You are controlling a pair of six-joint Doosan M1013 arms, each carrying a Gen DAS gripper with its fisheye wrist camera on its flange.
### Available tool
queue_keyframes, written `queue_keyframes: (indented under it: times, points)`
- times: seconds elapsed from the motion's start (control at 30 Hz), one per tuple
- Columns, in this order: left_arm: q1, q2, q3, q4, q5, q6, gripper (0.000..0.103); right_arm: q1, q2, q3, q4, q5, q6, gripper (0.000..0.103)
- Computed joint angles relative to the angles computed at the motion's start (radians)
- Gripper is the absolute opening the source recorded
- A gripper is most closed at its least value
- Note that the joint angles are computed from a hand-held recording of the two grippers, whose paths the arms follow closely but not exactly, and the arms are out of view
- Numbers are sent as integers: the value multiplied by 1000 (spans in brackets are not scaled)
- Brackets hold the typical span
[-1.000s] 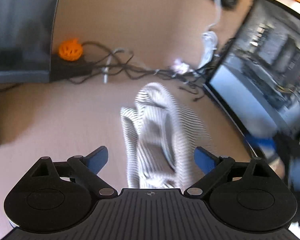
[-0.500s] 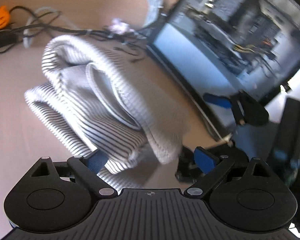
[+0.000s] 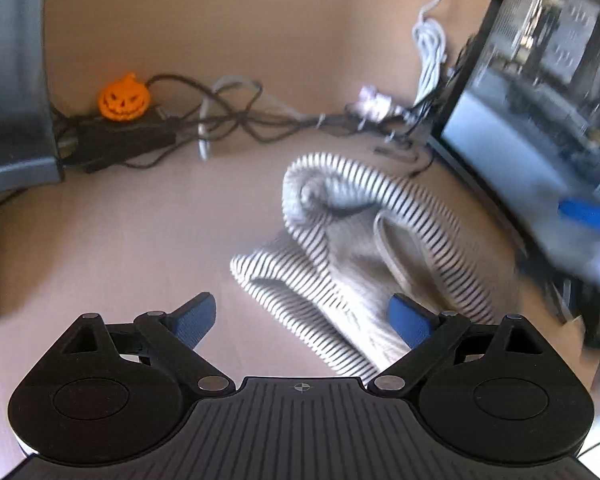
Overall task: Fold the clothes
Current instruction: 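Press the folded shirt bundle flat with both grippers open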
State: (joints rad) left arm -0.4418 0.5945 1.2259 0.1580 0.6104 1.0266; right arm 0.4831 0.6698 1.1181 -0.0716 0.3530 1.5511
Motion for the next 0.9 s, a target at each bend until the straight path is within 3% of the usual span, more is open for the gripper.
queue_keyframes:
  times: [0.1, 0.2, 0.27, 0.53, 0.63, 0.7, 0.9]
  points:
    - [-1, 20, -20, -8, 40, 1, 97, -8, 57, -89, 35, 73, 63, 103]
    - [1, 31, -31, 0, 55, 8, 98, -10, 134, -212, 90, 274, -28, 103]
    - [1, 33, -30, 24, 50, 6, 98, -6, 151, -227, 94, 315, -45, 103]
    - [2, 47, -54, 67, 32, 15, 98, 1, 157, -243, 72, 312, -97, 103]
    - [9, 43, -55, 68, 14, 10, 97, 5, 127, -205, 48, 262, -103, 103]
    - [12, 46, -62, 96, 16, -11, 97, -4, 93, -152, 129, 185, -148, 103]
    - [16, 82, -110, 164, 63, -44, 99, -8, 99, -150, 172, 230, -132, 103]
